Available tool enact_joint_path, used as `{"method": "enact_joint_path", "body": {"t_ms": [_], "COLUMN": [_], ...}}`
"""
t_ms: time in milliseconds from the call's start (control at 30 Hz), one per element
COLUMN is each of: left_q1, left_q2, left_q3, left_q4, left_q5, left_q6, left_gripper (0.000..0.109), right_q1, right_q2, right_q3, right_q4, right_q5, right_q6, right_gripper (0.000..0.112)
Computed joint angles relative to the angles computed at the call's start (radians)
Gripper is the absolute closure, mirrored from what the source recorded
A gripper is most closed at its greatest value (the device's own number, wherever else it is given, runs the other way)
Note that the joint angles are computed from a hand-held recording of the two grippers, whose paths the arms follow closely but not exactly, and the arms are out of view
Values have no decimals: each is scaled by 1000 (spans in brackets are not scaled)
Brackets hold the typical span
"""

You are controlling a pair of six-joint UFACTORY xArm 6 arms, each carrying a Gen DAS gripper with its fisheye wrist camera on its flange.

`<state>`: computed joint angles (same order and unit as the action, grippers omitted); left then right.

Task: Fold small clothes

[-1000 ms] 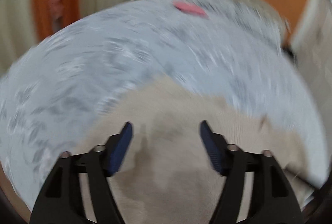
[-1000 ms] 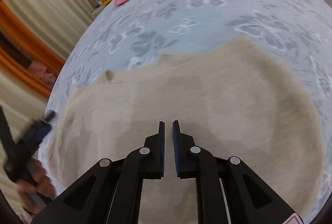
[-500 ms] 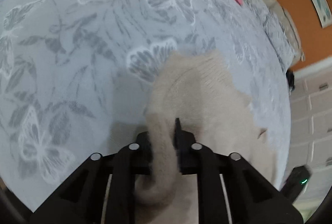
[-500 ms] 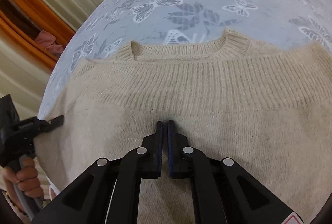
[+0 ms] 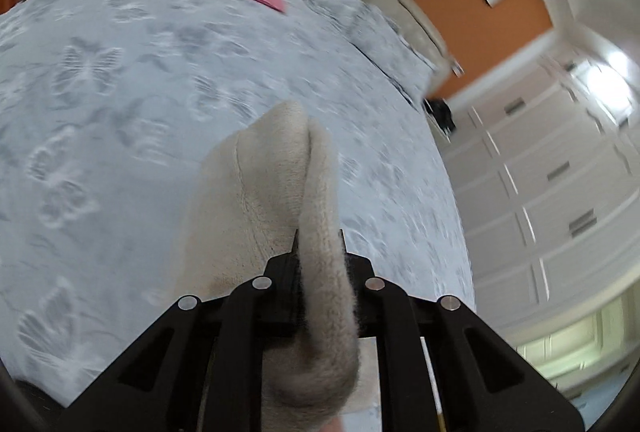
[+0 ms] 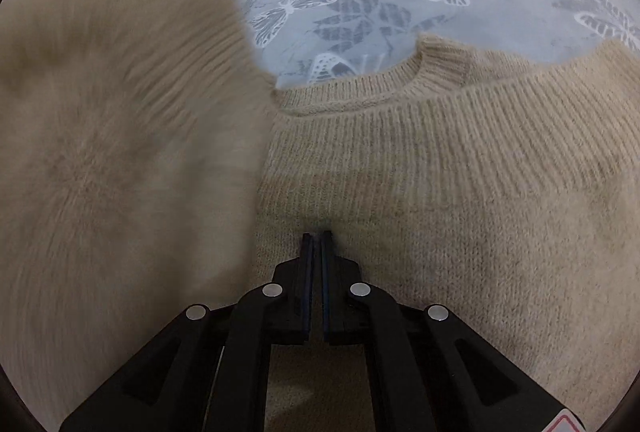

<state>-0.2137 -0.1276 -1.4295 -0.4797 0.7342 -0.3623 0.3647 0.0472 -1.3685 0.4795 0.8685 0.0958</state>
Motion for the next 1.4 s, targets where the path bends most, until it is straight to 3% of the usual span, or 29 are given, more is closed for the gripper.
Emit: {"method": "enact_joint_path", "body": {"t_ms": [133,233,300,400,467,533,600,633,700,800,933,1067,1100,1133,1167,1267,1400], "left_q1": [-80,-135,-156,-197,-225,-255,-284,-291,-305,-294,-259,-225,-216,-209,-206,-188,-180], "left_q2": [74,130,163,229,261,262,189,164,78,-9,-87,-166,-186,-200,-202,-220,-253], "left_q3": [-60,-122,-149,-178,-182,-164,-71,-47,23,89,149,226,244,257,262,281,326], "left_q4": [45,147,168,155,129,133,137,164,323,445,498,496,499,494,488,430,395], "left_q5": [13,36,66,112,123,154,80,63,35,54,128,136,141,145,146,143,113], "left_q6": [-47,-123,-159,-168,-119,-124,-104,-96,-139,-168,-192,-181,-179,-174,-172,-146,-99], "left_gripper": [97,96,95,90,83,61,54,40,26,25,25,25,25,25,25,25,23], "right_q1": [-73,-182,-261,-387,-480,-542,-572,-575,-563,-516,-444,-337,-315,-285,-272,-315,-412], "right_q2": [9,-32,-120,-270,-364,-408,-433,-440,-441,-394,-293,-184,-177,-170,-159,-190,-309], "right_q3": [-7,36,118,223,298,317,308,300,279,231,154,58,52,46,30,12,124], "right_q4": [216,371,420,385,401,394,359,348,346,330,339,214,194,166,163,269,373], "right_q5": [87,180,168,136,116,153,197,218,254,286,335,363,348,323,329,306,244], "right_q6": [-50,4,29,18,-10,-43,-80,-101,-152,-166,-151,-83,-80,-89,-107,-155,-281], "right_gripper": [112,111,100,90,74,70,62,50,41,40,40,38,43,82,99,100,97]}}
